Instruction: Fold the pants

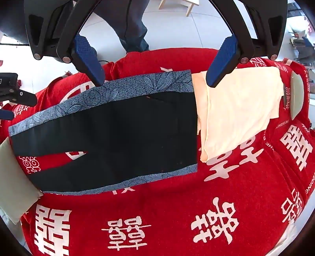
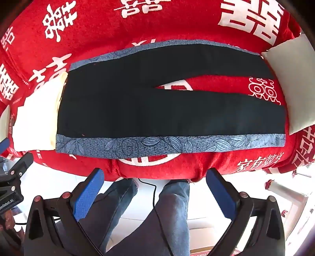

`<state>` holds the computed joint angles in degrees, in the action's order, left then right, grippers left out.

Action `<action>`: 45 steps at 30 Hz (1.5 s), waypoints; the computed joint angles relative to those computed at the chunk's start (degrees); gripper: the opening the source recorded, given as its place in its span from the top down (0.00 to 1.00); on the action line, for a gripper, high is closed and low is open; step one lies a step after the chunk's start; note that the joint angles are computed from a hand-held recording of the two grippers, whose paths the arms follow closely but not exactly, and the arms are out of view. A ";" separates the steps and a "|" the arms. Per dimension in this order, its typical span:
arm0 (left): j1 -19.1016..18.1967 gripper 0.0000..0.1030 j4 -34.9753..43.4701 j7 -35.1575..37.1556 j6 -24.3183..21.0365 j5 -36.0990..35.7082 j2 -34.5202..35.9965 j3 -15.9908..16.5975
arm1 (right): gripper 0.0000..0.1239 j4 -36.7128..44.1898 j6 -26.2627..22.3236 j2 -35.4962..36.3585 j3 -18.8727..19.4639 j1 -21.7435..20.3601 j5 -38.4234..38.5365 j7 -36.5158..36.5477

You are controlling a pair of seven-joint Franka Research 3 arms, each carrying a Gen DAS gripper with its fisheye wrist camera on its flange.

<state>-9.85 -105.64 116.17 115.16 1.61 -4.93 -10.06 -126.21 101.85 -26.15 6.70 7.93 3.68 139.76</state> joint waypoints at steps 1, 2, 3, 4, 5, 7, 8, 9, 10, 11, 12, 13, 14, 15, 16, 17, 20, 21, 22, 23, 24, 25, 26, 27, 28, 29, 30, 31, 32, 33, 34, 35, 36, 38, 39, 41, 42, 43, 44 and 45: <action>-0.01 0.00 -0.01 -0.14 0.09 0.05 0.00 -0.04 | 0.17 0.12 -0.14 -0.01 0.08 -0.03 -0.29 0.02; -0.03 0.00 -0.06 -0.30 0.20 0.11 -0.03 -0.07 | 0.17 0.24 -0.27 -0.01 0.14 -0.07 -0.56 0.05; -0.05 0.00 -0.12 -0.46 0.25 0.09 -0.08 -0.08 | 0.17 0.42 -0.41 0.09 0.19 -0.08 -0.75 0.09; -0.06 0.00 -0.17 -0.62 0.25 0.07 -0.14 -0.09 | 0.17 0.50 -0.47 0.13 0.21 -0.07 -0.84 0.11; -0.06 0.00 0.07 -0.54 -0.01 0.01 0.07 -0.07 | 0.17 0.53 -0.53 0.13 0.19 -0.06 -0.88 0.13; 0.14 0.00 0.57 -0.53 0.36 0.37 0.37 0.06 | 0.17 0.47 -0.51 0.10 0.16 -0.06 -0.97 0.13; 0.20 0.00 1.49 -0.64 -0.03 0.57 0.93 0.05 | 0.17 0.34 -0.37 0.00 0.13 -0.09 -0.94 0.23; 0.24 0.00 1.31 -0.94 0.12 0.82 0.72 -0.01 | 0.17 0.30 -0.31 -0.04 0.08 -0.12 -0.92 0.25; 0.28 0.00 1.38 -1.34 0.33 1.24 0.75 -0.05 | 0.17 0.19 -0.22 -0.09 0.03 -0.17 -0.87 0.33; 0.32 0.00 1.90 -1.51 -0.24 1.08 1.14 -0.02 | 0.17 0.12 -0.21 -0.10 -0.02 -0.21 -0.79 0.39; 0.43 0.00 1.98 -1.66 -0.75 0.82 1.30 0.06 | 0.17 0.18 -0.33 0.00 -0.01 -0.23 -0.73 0.50; 0.52 0.00 1.98 -2.12 -0.75 1.17 1.37 0.04 | 0.17 0.34 -0.51 0.22 -0.05 -0.23 -0.65 0.45; 0.55 0.00 1.94 -2.50 -1.06 1.48 1.38 -0.01 | 0.17 0.51 -0.69 0.49 -0.07 -0.18 -0.58 0.35; 0.59 0.00 2.29 -2.83 -1.57 1.70 1.64 -0.04 | 0.17 0.66 -0.79 0.72 -0.12 -0.13 -0.54 0.16; 0.65 0.00 2.66 -3.20 -1.85 1.84 1.95 -0.04 | 0.17 0.81 -0.87 0.92 -0.15 -0.07 -0.56 -0.06; 0.65 0.00 2.92 -3.64 -2.51 2.54 2.10 -0.14 | 0.17 0.95 -0.86 1.08 -0.16 -0.01 -0.64 -0.29; 0.71 0.00 2.82 -4.17 -2.24 2.56 2.15 -0.17 | 0.17 1.30 -0.79 1.42 -0.15 0.05 -0.97 -0.65; 0.73 0.00 2.56 -4.05 -1.67 2.23 2.04 -0.13 | 0.17 1.26 -0.77 1.39 -0.21 0.03 -1.00 -0.68; 0.70 0.00 2.59 -4.00 -1.62 2.30 2.06 -0.17 | 0.17 1.20 -0.71 1.36 -0.26 -0.01 -0.99 -0.64; 0.71 0.00 1.93 -4.05 -0.64 2.53 1.68 -0.17 | 0.17 1.16 -0.65 1.37 -0.31 -0.07 -0.96 -0.53; 0.74 0.00 1.03 -3.83 0.92 2.01 1.22 -0.07 | 0.17 1.20 -0.67 1.40 -0.35 -0.13 -0.94 -0.44; 0.71 0.00 1.05 -3.84 1.00 2.12 1.24 -0.08 | 0.17 1.25 -0.66 1.47 -0.39 -0.18 -0.90 -0.36; 0.74 0.00 1.40 -3.61 0.51 1.75 1.44 0.00 | 0.17 1.28 -0.59 1.54 -0.43 -0.20 -0.87 -0.36; 0.74 0.00 1.50 -3.76 0.49 1.85 1.53 -0.02 | 0.17 1.31 -0.49 1.62 -0.47 -0.20 -0.85 -0.44; 0.76 0.00 1.57 -3.83 0.57 1.70 1.62 0.00 | 0.17 1.36 -0.43 1.71 -0.49 -0.19 -0.84 -0.54; 0.80 0.00 1.75 -3.81 0.41 1.38 1.82 0.05 | 0.17 1.43 -0.38 1.82 -0.52 -0.17 -0.86 -0.72; 0.84 0.00 1.70 -3.87 0.58 1.12 1.84 0.07 | 0.17 1.45 -0.34 1.87 -0.55 -0.16 -0.89 -0.88; 0.86 0.00 1.63 -4.02 0.72 1.27 1.83 0.05 | 0.17 1.56 -0.31 2.00 -0.56 -0.16 -0.92 -0.98; 0.88 0.00 1.53 -4.01 0.85 1.12 1.79 0.07 | 0.17 1.56 -0.24 2.04 -0.61 -0.16 -0.90 -1.10; 0.90 0.00 1.61 -4.00 0.79 1.10 1.83 0.07 | 0.17 1.52 -0.18 2.06 -0.67 -0.18 -0.85 -1.18; 0.90 0.00 1.69 -4.03 0.80 1.22 1.89 0.04 | 0.17 1.45 -0.12 2.03 -0.76 -0.22 -0.80 -1.26; 0.85 0.00 1.74 -4.18 0.65 1.56 1.89 -0.05 | 0.17 1.39 -0.04 1.99 -0.78 -0.26 -0.75 -1.24; 0.79 0.00 1.80 -4.38 0.64 1.95 1.92 -0.14 | 0.17 1.31 0.07 1.95 -0.85 -0.32 -0.69 -1.31; 0.71 0.00 2.01 -4.58 0.17 2.33 2.02 -0.23 | 0.17 1.21 0.29 1.89 -0.98 -0.42 -0.66 -1.57; 0.65 0.00 2.08 -4.82 0.17 2.53 2.07 -0.30 | 0.17 1.28 0.38 1.95 -1.02 -0.47 -0.67 -1.73; 0.53 0.00 2.29 -5.31 -0.21 2.72 2.24 -0.40 | 0.17 1.10 0.72 1.86 -1.18 -0.55 -0.61 -2.27; 0.44 0.00 2.69 -5.79 -0.75 3.27 2.53 -0.52 | 0.17 0.92 0.92 1.74 -1.34 -0.59 -0.51 -2.70; 0.35 0.00 2.78 -6.26 -0.96 3.52 2.64 -0.62 | 0.17 0.80 1.01 1.63 -1.40 -0.67 -0.46 -2.93; 0.25 0.00 2.94 -6.65 -1.28 3.60 2.78 -0.69 | 0.17 0.58 1.19 1.40 -1.54 -0.78 -0.44 -3.31; 0.15 0.00 3.03 -7.15 -1.47 3.73 2.86 -0.79 | 0.17 0.43 1.31 1.24 -1.65 -0.92 -0.41 -3.61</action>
<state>-9.70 -102.61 109.02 113.69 5.34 -2.07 -10.85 -125.78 103.16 -24.90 5.05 7.01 3.27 136.15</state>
